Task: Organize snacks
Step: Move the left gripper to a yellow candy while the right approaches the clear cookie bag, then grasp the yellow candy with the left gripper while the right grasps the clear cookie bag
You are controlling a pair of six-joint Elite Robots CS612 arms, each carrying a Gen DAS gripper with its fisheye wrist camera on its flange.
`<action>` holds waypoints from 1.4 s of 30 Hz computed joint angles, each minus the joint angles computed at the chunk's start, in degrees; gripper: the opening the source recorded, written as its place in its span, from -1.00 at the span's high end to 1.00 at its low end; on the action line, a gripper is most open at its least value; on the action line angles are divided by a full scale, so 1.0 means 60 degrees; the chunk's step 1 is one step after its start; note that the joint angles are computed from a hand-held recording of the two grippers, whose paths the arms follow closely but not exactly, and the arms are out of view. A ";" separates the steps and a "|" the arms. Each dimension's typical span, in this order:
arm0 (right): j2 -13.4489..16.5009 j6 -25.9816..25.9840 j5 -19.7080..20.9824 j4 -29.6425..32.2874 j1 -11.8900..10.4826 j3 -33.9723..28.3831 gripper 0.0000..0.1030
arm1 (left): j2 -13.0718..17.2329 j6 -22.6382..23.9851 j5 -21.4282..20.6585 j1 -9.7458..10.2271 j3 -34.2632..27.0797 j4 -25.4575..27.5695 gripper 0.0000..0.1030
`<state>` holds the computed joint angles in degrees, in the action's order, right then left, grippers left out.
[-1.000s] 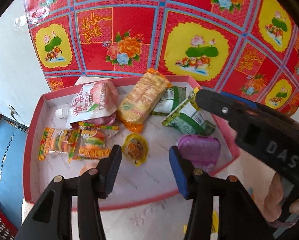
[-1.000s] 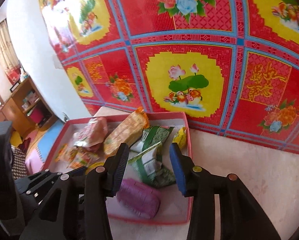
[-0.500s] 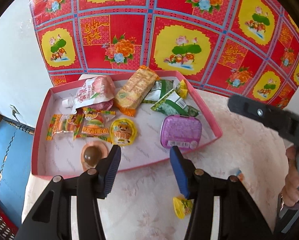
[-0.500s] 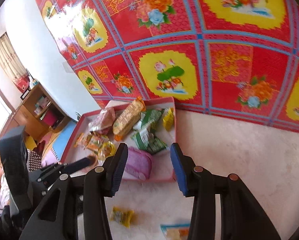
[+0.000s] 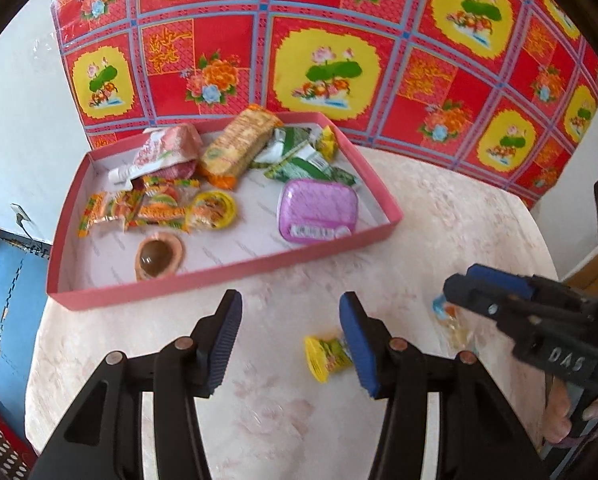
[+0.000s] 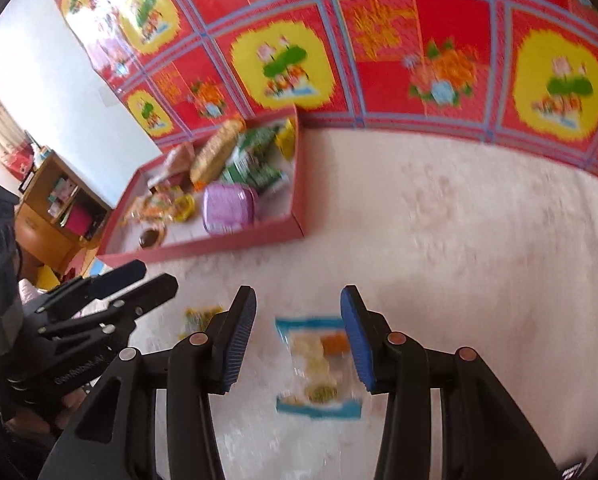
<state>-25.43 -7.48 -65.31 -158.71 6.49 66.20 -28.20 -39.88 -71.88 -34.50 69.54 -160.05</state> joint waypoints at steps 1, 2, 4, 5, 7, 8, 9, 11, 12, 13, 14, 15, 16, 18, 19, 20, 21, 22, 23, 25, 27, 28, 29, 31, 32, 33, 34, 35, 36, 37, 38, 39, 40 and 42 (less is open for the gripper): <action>-0.0015 0.0063 -0.0136 -0.0059 0.0011 0.0078 0.12 | -0.0001 0.0004 -0.0021 -0.0019 0.0013 0.0024 -0.04; -0.0032 0.0096 -0.0196 -0.0092 0.0013 0.0143 0.12 | 0.0001 0.0012 -0.0047 -0.0040 0.0024 0.0046 -0.04; -0.0067 0.0150 -0.0211 -0.0160 0.0010 0.0278 0.12 | 0.0011 0.0032 -0.0149 -0.0068 0.0020 0.0098 -0.04; -0.0083 0.0148 -0.0207 -0.0184 0.0008 0.0337 0.12 | 0.0020 0.0039 -0.0222 -0.0079 0.0009 0.0126 -0.04; -0.0099 0.0128 -0.0324 -0.0250 0.0032 0.0416 0.12 | 0.0041 0.0070 -0.0301 -0.0102 -0.0021 0.0173 -0.04; -0.0096 0.0108 -0.0392 -0.0280 0.0047 0.0436 0.12 | 0.0056 0.0093 -0.0309 -0.0117 -0.0043 0.0214 -0.04; -0.0098 0.0076 -0.0487 -0.0316 0.0067 0.0471 0.12 | 0.0071 0.0105 -0.0316 -0.0129 -0.0074 0.0278 -0.04; -0.0099 0.0041 -0.0668 -0.0411 0.0099 0.0516 0.12 | 0.0092 0.0121 -0.0340 -0.0145 -0.0103 0.0343 -0.04; -0.0097 0.0021 -0.0754 -0.0419 0.0112 0.0528 0.12 | 0.0103 0.0125 -0.0346 -0.0152 -0.0120 0.0374 -0.04; -0.0094 0.0024 -0.0789 -0.0412 0.0117 0.0536 0.12 | 0.0117 0.0139 -0.0350 -0.0160 -0.0138 0.0408 -0.04; -0.0088 0.0040 -0.0828 -0.0409 0.0120 0.0542 0.12 | 0.0135 0.0154 -0.0355 -0.0160 -0.0170 0.0445 -0.04; -0.0084 0.0051 -0.0837 -0.0372 0.0120 0.0542 0.12 | 0.0148 0.0164 -0.0353 -0.0163 -0.0193 0.0485 -0.04; -0.0093 0.0072 -0.0833 -0.0518 0.0116 0.0596 0.12 | 0.0163 0.0167 -0.0347 -0.0164 -0.0218 0.0529 -0.04; -0.0101 0.0068 -0.0891 -0.0610 0.0127 0.0630 0.12 | 0.0192 0.0149 -0.0378 -0.0157 -0.0265 0.0622 -0.04; -0.0101 0.0065 -0.0918 -0.0672 0.0132 0.0651 0.12 | 0.0203 0.0113 -0.0436 -0.0147 -0.0285 0.0663 -0.04; -0.0102 0.0064 -0.0949 -0.0732 0.0139 0.0669 0.12 | 0.0215 0.0093 -0.0453 -0.0140 -0.0303 0.0686 -0.04; -0.0103 0.0051 -0.0991 -0.0799 0.0150 0.0689 0.12 | 0.0225 0.0071 -0.0451 -0.0136 -0.0322 0.0714 -0.04; -0.0094 0.0046 -0.1029 -0.0858 0.0159 0.0699 0.12 | 0.0234 0.0053 -0.0441 -0.0132 -0.0340 0.0737 -0.04; -0.0091 0.0056 -0.1072 -0.0916 0.0168 0.0710 0.13 | 0.0240 0.0034 -0.0430 -0.0129 -0.0351 0.0755 -0.04; -0.0079 0.0089 -0.1102 -0.1041 0.0179 0.0740 0.18 | 0.0255 0.0004 -0.0426 -0.0126 -0.0366 0.0775 -0.04; -0.0063 0.0114 -0.0975 -0.1084 0.0176 0.0740 0.25 | 0.0270 0.0008 -0.0338 -0.0140 -0.0380 0.0789 -0.03; -0.0055 0.0108 -0.0910 -0.1102 0.0177 0.0741 0.26 | 0.0277 0.0027 -0.0291 -0.0147 -0.0395 0.0817 -0.03; -0.0048 0.0091 -0.0838 -0.1110 0.0178 0.0737 0.27 | 0.0285 0.0047 -0.0249 -0.0152 -0.0409 0.0841 -0.03; -0.0028 0.0038 -0.0707 -0.1148 0.0185 0.0731 0.29 | 0.0297 0.0047 -0.0151 -0.0162 -0.0406 0.0804 0.02; -0.0017 0.0025 -0.0648 -0.1163 0.0187 0.0725 0.29 | 0.0300 0.0043 -0.0119 -0.0163 -0.0406 0.0790 0.06; -0.0007 0.0020 -0.0591 -0.1173 0.0188 0.0716 0.29 | 0.0303 0.0053 -0.0102 -0.0160 -0.0396 0.0747 0.09; 0.0004 0.0014 -0.0545 -0.1203 0.0190 0.0714 0.29 | 0.0309 0.0057 -0.0094 -0.0158 -0.0396 0.0714 0.19; 0.0007 0.0023 -0.0516 -0.1214 0.0191 0.0711 0.29 | 0.0308 0.0049 -0.0078 -0.0154 -0.0382 0.0677 0.29; 0.0022 0.0033 -0.0438 -0.1209 0.0188 0.0691 0.30 | 0.0305 0.0038 -0.0080 -0.0150 -0.0366 0.0642 0.32; 0.0034 0.0034 -0.0407 -0.1204 0.0189 0.0671 0.30 | 0.0305 0.0038 -0.0094 -0.0144 -0.0352 0.0590 0.37; 0.0051 0.0027 -0.0347 -0.1194 0.0192 0.0642 0.30 | 0.0305 0.0038 -0.0091 -0.0140 -0.0340 0.0558 0.41; 0.0069 0.0005 -0.0266 -0.1170 0.0192 0.0612 0.30 | 0.0305 0.0039 -0.0079 -0.0139 -0.0332 0.0539 0.42; 0.0086 -0.0012 -0.0222 -0.1178 0.0197 0.0590 0.30 | 0.0303 0.0042 -0.0084 -0.0133 -0.0317 0.0503 0.43; 0.0126 -0.0032 -0.0166 -0.1164 0.0215 0.0518 0.30 | 0.0302 0.0010 -0.0114 -0.0125 -0.0313 0.0492 0.45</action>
